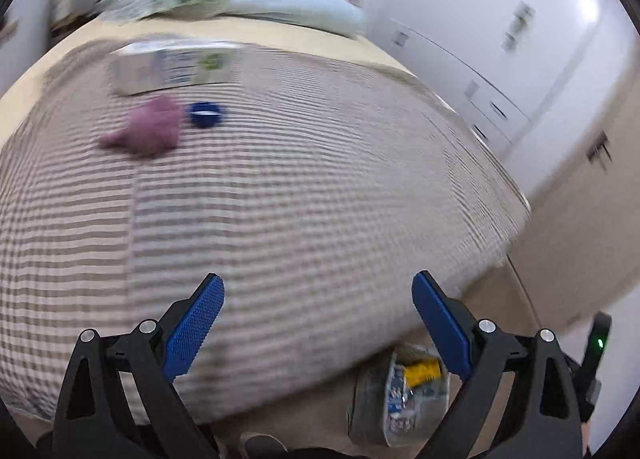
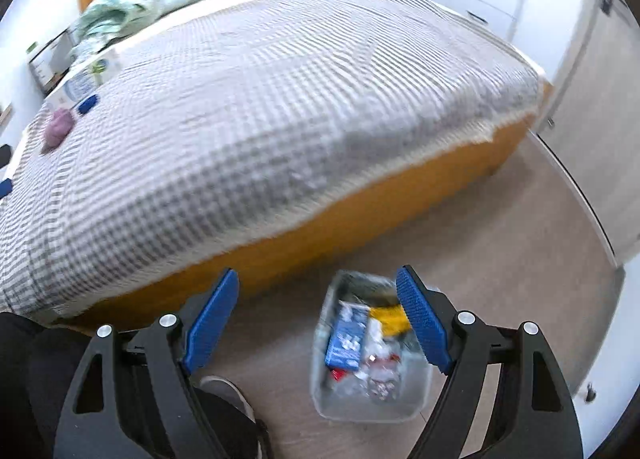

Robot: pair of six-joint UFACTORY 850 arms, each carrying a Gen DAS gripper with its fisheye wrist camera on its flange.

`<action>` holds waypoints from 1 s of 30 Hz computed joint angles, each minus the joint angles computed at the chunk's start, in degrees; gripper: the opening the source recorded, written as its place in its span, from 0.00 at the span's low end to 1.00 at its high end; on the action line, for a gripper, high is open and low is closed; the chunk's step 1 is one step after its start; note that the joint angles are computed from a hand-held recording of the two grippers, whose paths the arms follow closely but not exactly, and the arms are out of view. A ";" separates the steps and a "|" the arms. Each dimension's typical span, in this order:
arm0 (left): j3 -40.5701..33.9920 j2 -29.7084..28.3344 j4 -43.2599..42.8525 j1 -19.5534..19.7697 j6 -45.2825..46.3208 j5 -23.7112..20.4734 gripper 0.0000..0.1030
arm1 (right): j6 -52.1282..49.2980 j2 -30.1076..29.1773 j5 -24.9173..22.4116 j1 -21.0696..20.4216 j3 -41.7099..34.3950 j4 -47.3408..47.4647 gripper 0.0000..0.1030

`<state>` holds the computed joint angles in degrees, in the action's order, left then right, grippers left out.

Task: Collect trash
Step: 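Move both open tools back toward the bed, then grasp the blue bottle cap with the right tool while the left tool grasps the clear plastic container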

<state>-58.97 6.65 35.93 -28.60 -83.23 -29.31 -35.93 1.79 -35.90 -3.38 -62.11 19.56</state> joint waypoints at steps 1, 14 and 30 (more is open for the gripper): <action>2.04 1.74 -0.92 2.41 -0.70 0.51 0.89 | 0.41 0.04 0.02 1.40 -0.27 -0.80 0.75; 13.11 12.12 -11.22 23.61 10.11 5.88 0.89 | 2.38 -8.67 3.68 21.18 -10.12 -2.99 0.75; 6.53 5.72 -22.97 39.55 34.90 5.28 0.89 | 5.44 -42.92 -1.99 34.94 -50.21 -2.33 0.75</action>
<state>-52.44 12.37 12.96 10.95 -48.34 -24.03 -30.49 -41.14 -37.88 31.56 -112.32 17.23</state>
